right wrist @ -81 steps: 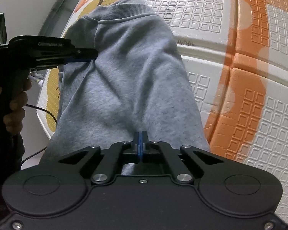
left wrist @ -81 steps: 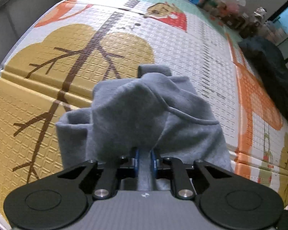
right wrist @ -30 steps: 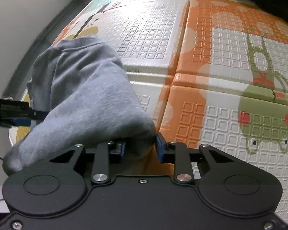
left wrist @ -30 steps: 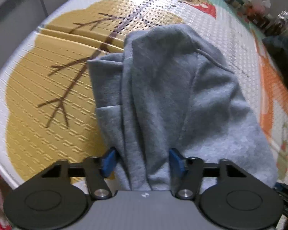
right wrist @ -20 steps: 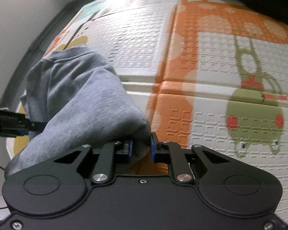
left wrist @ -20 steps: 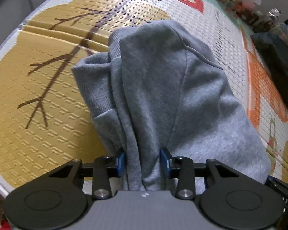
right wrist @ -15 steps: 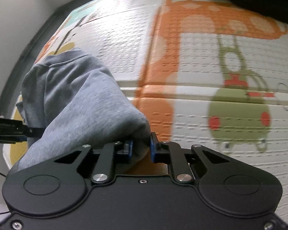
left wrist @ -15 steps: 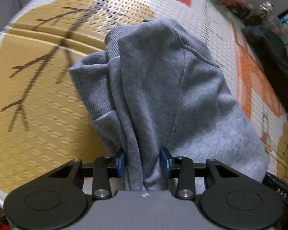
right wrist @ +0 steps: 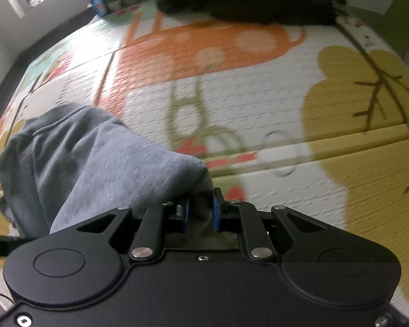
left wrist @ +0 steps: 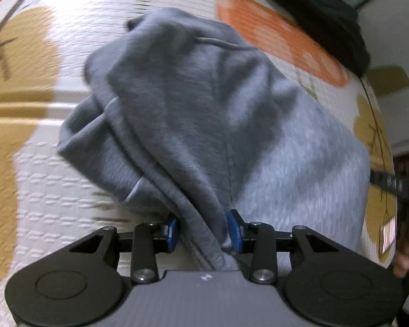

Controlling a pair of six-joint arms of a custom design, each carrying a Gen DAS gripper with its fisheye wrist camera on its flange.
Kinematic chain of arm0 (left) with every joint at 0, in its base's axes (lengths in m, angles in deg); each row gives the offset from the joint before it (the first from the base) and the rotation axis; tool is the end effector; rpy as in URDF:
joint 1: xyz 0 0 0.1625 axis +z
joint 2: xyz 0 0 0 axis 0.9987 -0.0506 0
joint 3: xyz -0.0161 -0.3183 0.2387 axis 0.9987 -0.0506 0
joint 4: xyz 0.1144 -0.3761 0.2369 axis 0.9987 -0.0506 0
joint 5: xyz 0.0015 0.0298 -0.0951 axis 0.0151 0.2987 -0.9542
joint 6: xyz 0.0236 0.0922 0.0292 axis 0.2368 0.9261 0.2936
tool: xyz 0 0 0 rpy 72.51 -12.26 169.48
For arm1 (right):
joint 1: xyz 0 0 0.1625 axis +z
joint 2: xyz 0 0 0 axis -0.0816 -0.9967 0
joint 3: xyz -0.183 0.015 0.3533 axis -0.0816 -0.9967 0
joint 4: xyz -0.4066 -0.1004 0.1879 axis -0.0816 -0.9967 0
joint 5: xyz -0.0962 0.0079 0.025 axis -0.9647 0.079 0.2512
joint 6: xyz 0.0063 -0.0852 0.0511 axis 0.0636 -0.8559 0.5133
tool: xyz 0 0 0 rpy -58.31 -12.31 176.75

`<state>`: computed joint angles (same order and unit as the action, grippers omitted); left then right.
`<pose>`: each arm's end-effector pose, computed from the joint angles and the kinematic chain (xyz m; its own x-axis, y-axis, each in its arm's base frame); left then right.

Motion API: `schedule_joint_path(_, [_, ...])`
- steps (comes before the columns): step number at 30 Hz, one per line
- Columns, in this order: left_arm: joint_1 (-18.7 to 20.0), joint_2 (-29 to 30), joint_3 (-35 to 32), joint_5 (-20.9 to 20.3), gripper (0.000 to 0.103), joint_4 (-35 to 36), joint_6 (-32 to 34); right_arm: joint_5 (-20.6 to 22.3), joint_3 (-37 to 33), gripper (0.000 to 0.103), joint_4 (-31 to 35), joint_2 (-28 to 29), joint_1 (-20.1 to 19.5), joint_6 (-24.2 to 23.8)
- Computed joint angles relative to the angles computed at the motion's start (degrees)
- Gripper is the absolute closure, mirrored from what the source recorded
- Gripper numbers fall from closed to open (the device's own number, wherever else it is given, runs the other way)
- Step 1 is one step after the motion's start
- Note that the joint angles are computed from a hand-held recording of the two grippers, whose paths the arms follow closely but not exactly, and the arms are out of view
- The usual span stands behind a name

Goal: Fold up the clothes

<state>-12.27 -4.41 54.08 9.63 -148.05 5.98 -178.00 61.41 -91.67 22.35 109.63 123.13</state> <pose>-0.0478 -0.8193 0.1887 -0.7886 0.5408 -0.2928 0.4855 0.8397 0.2434 0.2160 -0.6126 0.0317 -0.6442 0.6530 0.3982 0.1703 0.6301 -0.7576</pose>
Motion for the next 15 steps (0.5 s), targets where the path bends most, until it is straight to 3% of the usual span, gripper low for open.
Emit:
schedule_joint_path(5, [-1.52,0.10,1.67,-0.41,0.063,1.12,1.90,0.96,2.34,0.090,-3.56,-2.77,-2.40,-3.48])
schedule_joint_path(15, [-3.29,0.13,4.90,-1.02,0.063,0.58,3.49,3.30,-1.00,0.090,-6.73,-3.21,-6.26,-12.40])
